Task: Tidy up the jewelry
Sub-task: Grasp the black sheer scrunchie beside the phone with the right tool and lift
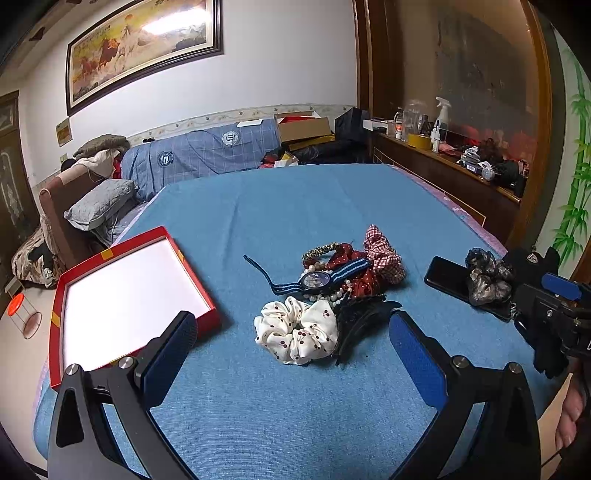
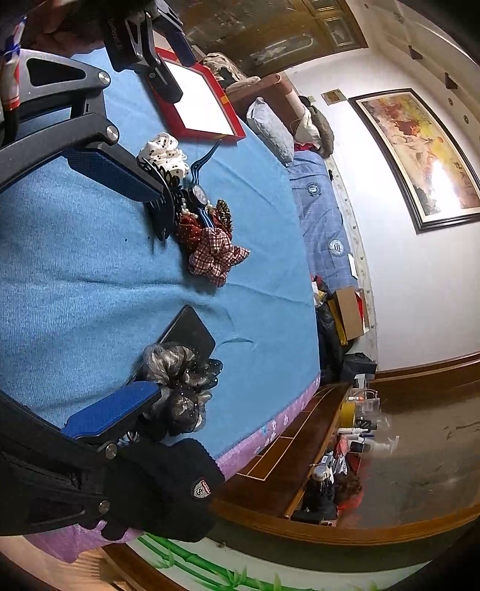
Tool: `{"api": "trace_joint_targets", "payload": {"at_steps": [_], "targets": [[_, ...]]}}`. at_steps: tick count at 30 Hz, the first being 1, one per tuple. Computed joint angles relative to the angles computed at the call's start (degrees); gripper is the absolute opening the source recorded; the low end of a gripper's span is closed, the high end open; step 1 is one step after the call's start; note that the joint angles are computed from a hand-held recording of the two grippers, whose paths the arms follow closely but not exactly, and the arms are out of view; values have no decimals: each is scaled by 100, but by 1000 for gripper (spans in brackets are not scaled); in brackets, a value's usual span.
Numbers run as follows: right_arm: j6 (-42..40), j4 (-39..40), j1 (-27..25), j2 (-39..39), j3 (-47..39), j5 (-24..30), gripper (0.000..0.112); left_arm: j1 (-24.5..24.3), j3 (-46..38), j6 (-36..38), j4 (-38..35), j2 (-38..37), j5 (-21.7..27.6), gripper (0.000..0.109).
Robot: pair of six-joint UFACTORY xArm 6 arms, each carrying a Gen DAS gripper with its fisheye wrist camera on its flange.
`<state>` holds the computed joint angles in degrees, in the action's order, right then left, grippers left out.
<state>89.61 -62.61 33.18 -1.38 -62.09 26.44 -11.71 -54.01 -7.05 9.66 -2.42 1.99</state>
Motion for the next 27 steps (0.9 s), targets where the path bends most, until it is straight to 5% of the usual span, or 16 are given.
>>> {"api": "trace_joint_targets", "payload": {"at_steps": [15, 22, 27], "targets": [[118, 40, -182, -136, 189, -92, 100, -48, -58, 77, -86, 127, 55, 103], [-155, 295, -264, 15, 61, 559, 100, 79, -407, 1545, -1839, 500, 525, 103], [-455, 922, -669, 238, 79, 216, 100, 145, -558, 2720, -3065, 675, 896, 103]]}}
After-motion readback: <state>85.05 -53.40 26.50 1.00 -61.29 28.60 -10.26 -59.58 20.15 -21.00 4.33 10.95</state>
